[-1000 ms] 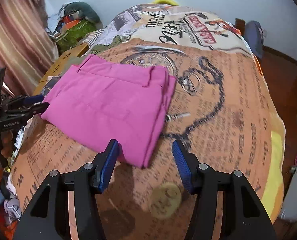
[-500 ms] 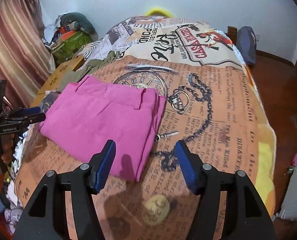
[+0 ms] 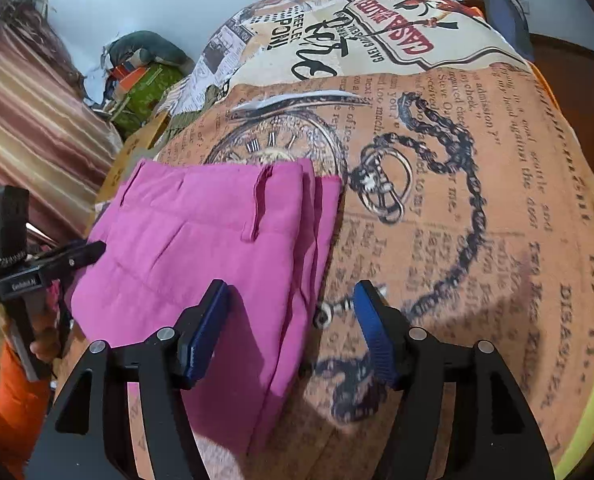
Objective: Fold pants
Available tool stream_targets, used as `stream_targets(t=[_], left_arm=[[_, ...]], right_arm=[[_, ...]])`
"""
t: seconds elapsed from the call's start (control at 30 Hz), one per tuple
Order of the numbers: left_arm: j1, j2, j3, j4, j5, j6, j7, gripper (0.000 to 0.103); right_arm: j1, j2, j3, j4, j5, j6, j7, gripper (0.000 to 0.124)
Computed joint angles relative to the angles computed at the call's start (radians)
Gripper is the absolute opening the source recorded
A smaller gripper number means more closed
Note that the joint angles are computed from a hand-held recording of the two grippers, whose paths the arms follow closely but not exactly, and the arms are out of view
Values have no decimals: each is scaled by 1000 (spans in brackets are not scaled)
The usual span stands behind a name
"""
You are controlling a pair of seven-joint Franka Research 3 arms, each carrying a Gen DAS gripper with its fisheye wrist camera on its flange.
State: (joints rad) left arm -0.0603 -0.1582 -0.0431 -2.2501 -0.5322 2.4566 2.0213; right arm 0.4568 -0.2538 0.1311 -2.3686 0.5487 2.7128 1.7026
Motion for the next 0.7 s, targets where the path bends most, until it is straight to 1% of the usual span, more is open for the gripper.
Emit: stream_targets(t=[0.17,0.27,0.3,0.33,0.4,0.43,0.47,0.53,0.57,0.6,0.63,0.7], left_arm=[[-4,28,-9,21,-17,14,22,77],[-7,35,-18,22,-19,31,31,74],[-8,39,-19,26,-23,31,39,69],[-10,43,-18,32,-34,25,51,61],[-8,47,-21,40,-38,20,54,55],[-8,50,-26,42,-30,27,48,50],[-7,52,-28,44,-23,31,44,47],[-7,52,-31,49,-18,37,39,32],[-8,51,-31,50,-22,38,44,28],[-9,46,-31,51,-26,39,48,22],[-10,39,-32,49,-22,45,48,18],[-14,26,-36,43,-1,62,40,15]], right_arm=[[4,37,-2,32,2,13,-26,64],[4,52,-2,43,5,27,-40,58],[7,57,-6,46,18,31,-54,53],[8,59,-7,47,28,34,-62,50],[8,62,-9,49,41,41,-71,41],[6,64,-7,51,42,44,-70,38],[2,66,-5,53,35,46,-64,33],[-11,62,6,53,-5,57,-34,26],[-13,60,8,53,-16,62,-28,22],[-15,55,11,53,-33,64,-20,18],[-20,50,17,54,-59,63,-8,17],[-31,44,29,58,-113,70,21,13]])
